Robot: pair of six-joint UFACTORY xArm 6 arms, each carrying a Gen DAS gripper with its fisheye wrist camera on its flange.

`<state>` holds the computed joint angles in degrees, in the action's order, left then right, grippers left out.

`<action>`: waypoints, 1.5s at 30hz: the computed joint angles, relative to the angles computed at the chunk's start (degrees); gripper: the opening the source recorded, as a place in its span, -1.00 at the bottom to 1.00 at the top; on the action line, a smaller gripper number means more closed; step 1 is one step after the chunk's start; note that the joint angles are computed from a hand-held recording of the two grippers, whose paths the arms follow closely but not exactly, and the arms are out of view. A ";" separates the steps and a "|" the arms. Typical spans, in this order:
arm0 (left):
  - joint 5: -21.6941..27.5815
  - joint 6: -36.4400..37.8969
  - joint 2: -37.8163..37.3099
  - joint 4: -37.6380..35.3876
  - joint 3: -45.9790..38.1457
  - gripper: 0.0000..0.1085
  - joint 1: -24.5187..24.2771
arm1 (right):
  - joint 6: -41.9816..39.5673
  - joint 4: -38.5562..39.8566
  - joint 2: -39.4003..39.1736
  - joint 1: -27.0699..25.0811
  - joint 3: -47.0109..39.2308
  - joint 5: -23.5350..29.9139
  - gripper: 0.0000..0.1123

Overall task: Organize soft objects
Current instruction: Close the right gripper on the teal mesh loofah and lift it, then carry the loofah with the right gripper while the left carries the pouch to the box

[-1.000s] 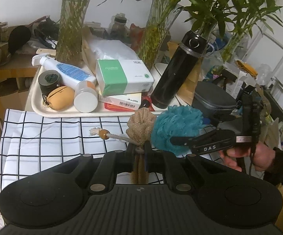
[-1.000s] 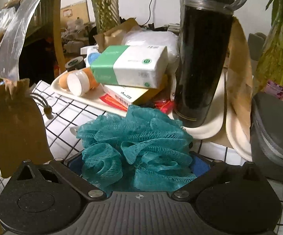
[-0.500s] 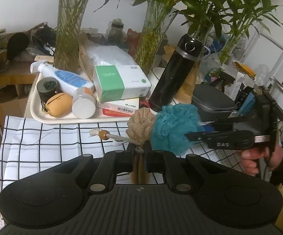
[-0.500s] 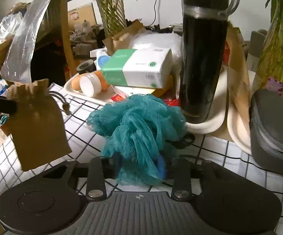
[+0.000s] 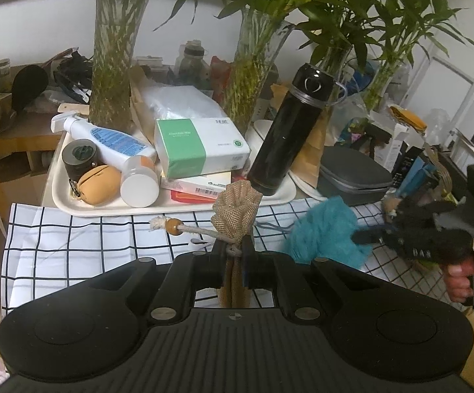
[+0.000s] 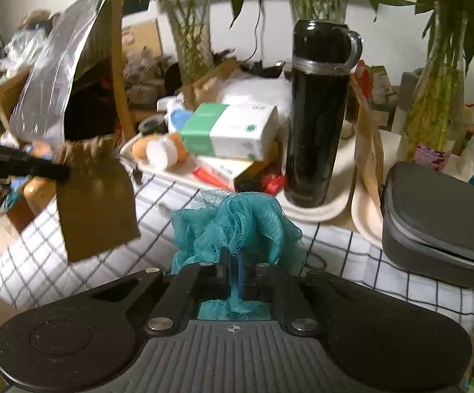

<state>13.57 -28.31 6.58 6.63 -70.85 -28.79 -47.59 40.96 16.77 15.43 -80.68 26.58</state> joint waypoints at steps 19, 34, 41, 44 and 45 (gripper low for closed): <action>-0.18 7.33 0.13 -5.96 -0.35 -0.83 -0.92 | 15.70 -14.95 7.43 -0.77 -5.54 4.13 0.83; -3.57 7.20 -2.04 -4.73 0.12 -0.83 -1.68 | 17.38 -14.50 4.41 -1.16 -1.52 0.17 0.16; -0.65 2.00 -5.90 0.85 1.31 -0.83 -2.84 | 14.77 -12.28 -4.51 -1.31 5.39 -2.93 0.15; 0.90 -0.52 -8.16 4.43 1.59 -0.83 -3.64 | 15.84 -13.77 -9.38 -1.41 9.27 -3.94 0.15; 1.18 -1.00 -8.93 5.34 1.81 -0.83 -3.92 | 16.37 -14.23 -10.99 -1.48 10.35 -4.11 0.15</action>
<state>14.75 -29.31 -2.35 11.97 -69.04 -32.71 -31.22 26.73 5.78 13.96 -70.32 22.46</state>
